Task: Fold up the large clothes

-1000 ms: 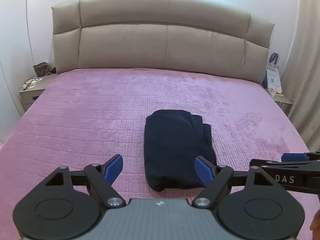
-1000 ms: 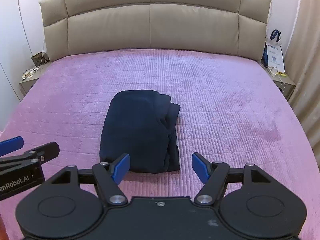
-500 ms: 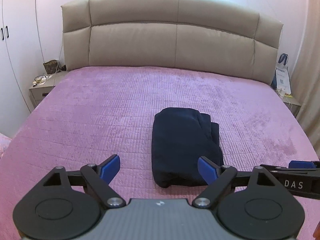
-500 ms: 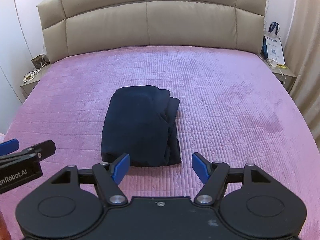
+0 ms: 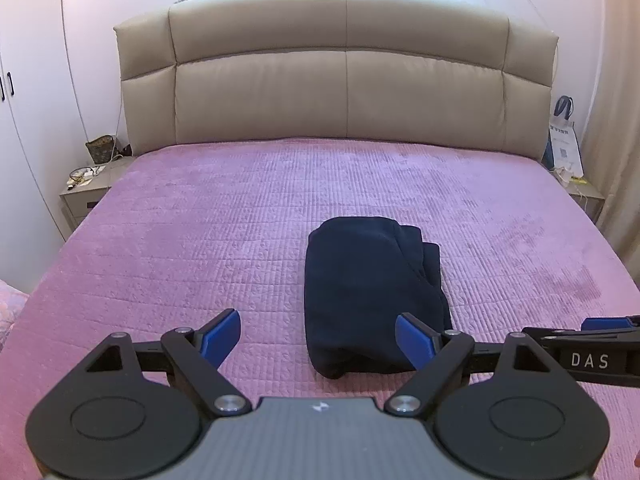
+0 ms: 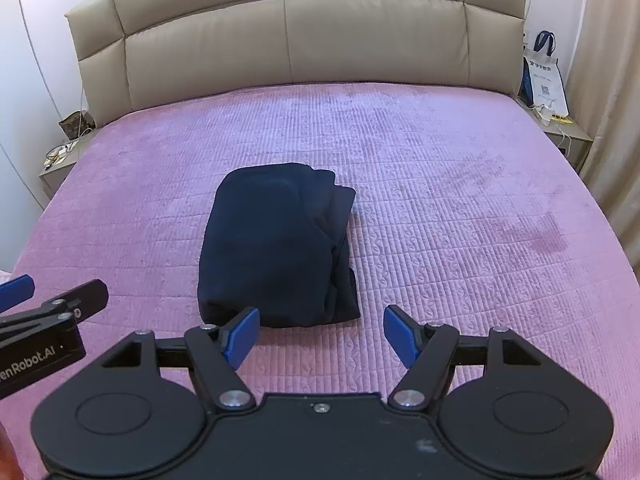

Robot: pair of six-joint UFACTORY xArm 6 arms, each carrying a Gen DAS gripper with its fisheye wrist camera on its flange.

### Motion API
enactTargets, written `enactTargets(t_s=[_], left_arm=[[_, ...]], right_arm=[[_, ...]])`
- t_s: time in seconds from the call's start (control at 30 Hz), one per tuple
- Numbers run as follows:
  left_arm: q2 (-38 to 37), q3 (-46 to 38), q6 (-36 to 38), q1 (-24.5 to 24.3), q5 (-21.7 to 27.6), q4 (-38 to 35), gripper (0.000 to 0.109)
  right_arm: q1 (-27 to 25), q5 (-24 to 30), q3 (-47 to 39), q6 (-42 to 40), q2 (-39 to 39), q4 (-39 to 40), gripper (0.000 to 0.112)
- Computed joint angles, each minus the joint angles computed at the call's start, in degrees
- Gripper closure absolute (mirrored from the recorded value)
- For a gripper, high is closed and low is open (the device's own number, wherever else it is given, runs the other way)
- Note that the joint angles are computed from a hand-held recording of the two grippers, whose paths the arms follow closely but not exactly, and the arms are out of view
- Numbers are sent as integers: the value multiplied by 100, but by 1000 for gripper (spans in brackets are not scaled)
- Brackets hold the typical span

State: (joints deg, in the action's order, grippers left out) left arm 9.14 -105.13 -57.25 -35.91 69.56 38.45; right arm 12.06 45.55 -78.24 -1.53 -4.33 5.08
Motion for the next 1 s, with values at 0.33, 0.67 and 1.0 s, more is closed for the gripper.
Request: enactTargets(t_s=[0.33, 0.67, 1.0], left_arm=[[82, -81, 134, -10, 67, 97, 22], [100, -90, 198, 35, 87, 49, 22], [103, -103, 144, 44, 196, 24, 22]], right_arm=[[-4, 38, -69, -98, 60, 63, 31], [-23, 134, -159, -161, 122, 115, 31], [-51, 198, -220, -242, 160, 193, 31]])
